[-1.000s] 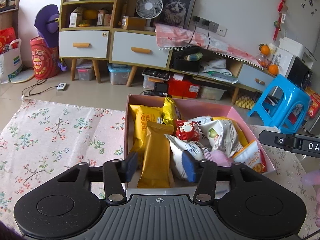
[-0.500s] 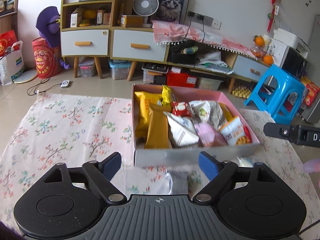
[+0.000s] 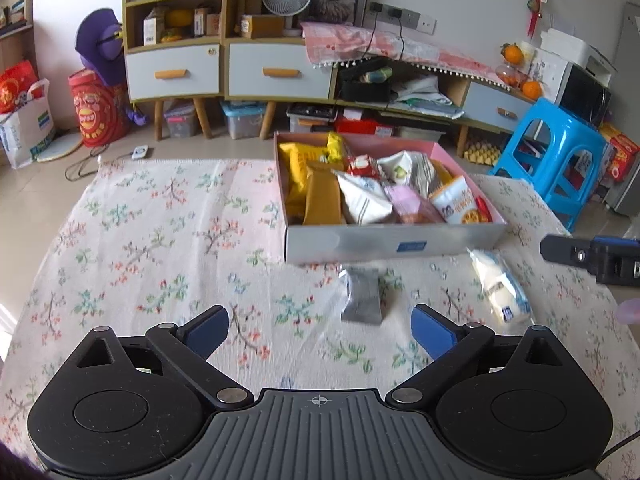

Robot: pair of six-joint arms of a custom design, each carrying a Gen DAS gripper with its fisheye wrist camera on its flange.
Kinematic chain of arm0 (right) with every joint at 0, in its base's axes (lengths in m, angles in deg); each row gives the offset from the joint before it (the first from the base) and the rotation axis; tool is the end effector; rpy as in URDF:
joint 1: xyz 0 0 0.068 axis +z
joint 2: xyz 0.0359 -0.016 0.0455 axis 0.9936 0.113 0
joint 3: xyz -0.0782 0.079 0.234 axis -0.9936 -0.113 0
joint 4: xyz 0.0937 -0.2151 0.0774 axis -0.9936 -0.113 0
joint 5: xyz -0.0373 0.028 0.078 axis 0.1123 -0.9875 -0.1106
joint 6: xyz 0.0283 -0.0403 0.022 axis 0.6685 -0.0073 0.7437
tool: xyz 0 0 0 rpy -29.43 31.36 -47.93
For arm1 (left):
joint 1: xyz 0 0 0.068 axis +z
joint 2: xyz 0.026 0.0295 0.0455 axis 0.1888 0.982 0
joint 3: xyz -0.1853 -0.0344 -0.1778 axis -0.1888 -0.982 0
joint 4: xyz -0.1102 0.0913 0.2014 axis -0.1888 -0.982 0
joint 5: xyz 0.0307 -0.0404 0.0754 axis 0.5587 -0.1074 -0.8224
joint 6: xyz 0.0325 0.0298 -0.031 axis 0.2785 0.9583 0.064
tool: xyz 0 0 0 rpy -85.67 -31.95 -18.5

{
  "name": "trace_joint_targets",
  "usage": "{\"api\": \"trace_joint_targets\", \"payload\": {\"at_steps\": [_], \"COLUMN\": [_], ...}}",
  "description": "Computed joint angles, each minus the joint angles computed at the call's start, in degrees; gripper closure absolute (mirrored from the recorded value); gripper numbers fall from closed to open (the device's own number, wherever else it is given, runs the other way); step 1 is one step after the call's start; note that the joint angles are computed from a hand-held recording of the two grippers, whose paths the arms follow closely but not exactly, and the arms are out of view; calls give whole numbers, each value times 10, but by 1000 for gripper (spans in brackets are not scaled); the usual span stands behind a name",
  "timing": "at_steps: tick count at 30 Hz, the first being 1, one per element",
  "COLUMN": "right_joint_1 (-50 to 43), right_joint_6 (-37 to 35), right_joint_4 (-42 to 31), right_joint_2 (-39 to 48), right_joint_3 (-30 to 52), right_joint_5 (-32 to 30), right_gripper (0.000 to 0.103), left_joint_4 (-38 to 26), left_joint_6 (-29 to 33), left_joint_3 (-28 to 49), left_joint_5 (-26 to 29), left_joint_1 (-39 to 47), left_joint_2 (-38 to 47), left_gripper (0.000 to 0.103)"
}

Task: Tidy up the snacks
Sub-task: 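Move both tools back toward the silver packet and white milk-bar packet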

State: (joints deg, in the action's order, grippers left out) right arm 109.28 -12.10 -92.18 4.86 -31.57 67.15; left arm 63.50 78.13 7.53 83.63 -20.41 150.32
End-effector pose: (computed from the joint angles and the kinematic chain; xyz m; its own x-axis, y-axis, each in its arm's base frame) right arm 0.2356 0.0966 0.2081 -0.6113 0.1980 -0.7662 0.2117 0.9738 0.0828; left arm 0.3283 -0.1995 0.1934 -0.6771 0.2207 -0.7021 0.4155 0.9020 -0.1173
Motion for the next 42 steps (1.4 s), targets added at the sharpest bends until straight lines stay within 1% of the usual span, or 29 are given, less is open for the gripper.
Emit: {"api": "trace_joint_targets", "payload": {"at_steps": [2,5,14,18,21,26,29,31,34,37,42], "right_joint_1": [9,35,70,65,62,36,17,19,15,8,0], "right_joint_6": [-13,-26,-55,-54,-48,-37,-27,-25,-36,-42,-50], "right_joint_4": [-12,-11,-21,-19,-12,30,59,88,121,123,147], "right_joint_2": [5,2,32,39,44,26,26,30,37,53,85], "right_joint_3": [-2,-19,-50,-70,-83,-118,-131,-144,-153,-139,-122], "right_joint_5": [3,24,8,-12,-16,-42,-63,-53,-51,-56,-57], "right_gripper": [9,9,9,9,9,9,9,9,9,9,9], "left_joint_4": [0,3,26,41,54,98,146,172,185,197,211], "left_joint_6": [1,1,9,25,39,67,73,79,85,77,64], "left_joint_3": [-12,-27,-59,-73,-83,-106,-130,-137,-127,-113,-81], "left_joint_5": [7,12,6,-1,-5,-22,-21,-16,-12,-19,-36], "left_joint_1": [2,5,0,-7,-11,-22,-23,-23,-23,-26,-35], "left_joint_2": [-5,-7,17,29,37,43,44,50,62,79,111], "left_gripper": [4,4,4,4,4,0,0,0,0,0,0]}}
